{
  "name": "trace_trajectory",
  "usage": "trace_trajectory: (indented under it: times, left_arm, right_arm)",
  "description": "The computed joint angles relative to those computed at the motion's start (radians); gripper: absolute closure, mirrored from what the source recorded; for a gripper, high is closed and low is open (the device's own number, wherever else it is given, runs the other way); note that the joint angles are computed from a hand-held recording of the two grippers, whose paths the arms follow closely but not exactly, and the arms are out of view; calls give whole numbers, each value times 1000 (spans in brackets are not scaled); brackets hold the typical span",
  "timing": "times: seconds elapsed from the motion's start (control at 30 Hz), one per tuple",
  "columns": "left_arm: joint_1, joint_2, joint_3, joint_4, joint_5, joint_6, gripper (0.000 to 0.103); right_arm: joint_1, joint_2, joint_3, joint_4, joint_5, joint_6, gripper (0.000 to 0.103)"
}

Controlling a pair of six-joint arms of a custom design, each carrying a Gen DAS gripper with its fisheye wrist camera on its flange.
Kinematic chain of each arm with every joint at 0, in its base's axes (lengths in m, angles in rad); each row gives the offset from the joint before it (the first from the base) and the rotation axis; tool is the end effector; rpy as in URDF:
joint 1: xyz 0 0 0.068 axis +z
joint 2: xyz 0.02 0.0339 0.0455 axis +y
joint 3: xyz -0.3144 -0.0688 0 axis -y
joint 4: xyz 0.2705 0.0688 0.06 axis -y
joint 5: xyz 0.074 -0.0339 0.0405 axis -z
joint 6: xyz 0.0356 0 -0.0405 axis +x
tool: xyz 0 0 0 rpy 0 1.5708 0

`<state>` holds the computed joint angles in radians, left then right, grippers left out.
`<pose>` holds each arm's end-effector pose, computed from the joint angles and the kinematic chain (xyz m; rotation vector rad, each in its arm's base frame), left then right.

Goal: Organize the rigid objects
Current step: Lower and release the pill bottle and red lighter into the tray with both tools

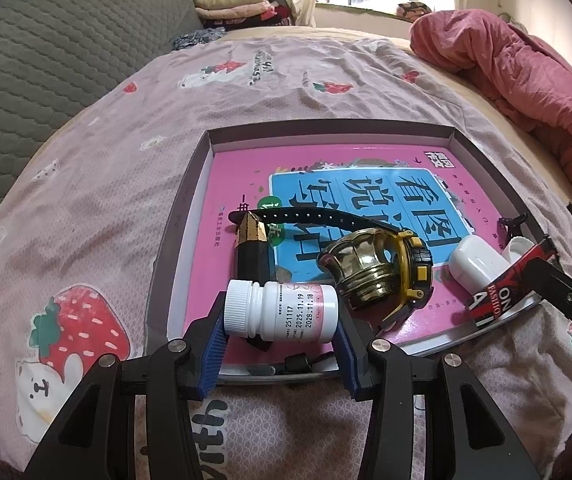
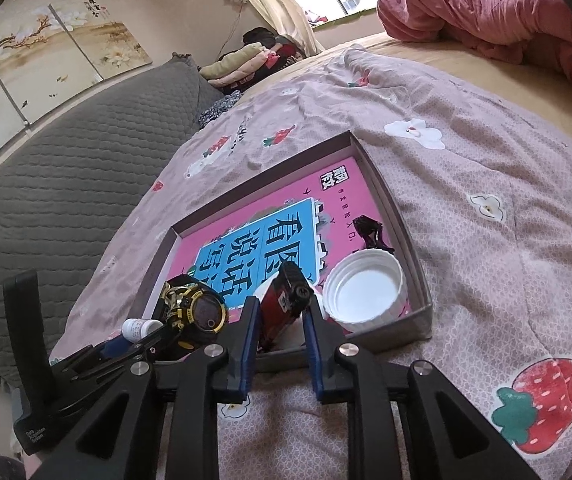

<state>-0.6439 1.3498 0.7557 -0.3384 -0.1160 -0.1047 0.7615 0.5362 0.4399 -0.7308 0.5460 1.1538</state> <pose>0.2216 -0.1612 0.2307 0.6200 2.4241 -0.1670 0.0818 0.0525 0.2310 0.6833 2.1709 0.3571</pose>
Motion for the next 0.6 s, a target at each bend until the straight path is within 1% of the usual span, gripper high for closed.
trace_trajectory:
  times: [0.23, 0.47, 0.53, 0.57, 0.6]
  left_arm:
    - [5, -1, 1, -4, 7, -7, 54]
    - [14, 1, 6, -13, 15, -15, 52]
    - [16, -2, 5, -14, 19, -16, 51]
    - [19, -4, 5, -13, 23, -15, 51]
    - [21, -8, 4, -12, 26, -16, 50]
  right_arm:
    - [31, 15, 19, -37, 26, 24, 79]
    - [94, 43, 50, -115, 91, 91, 77]
    - [119, 53, 59, -137, 111, 110, 73]
    - [133, 61, 66, -150, 123, 123, 69]
    - [148, 68, 73, -163, 135, 134, 62]
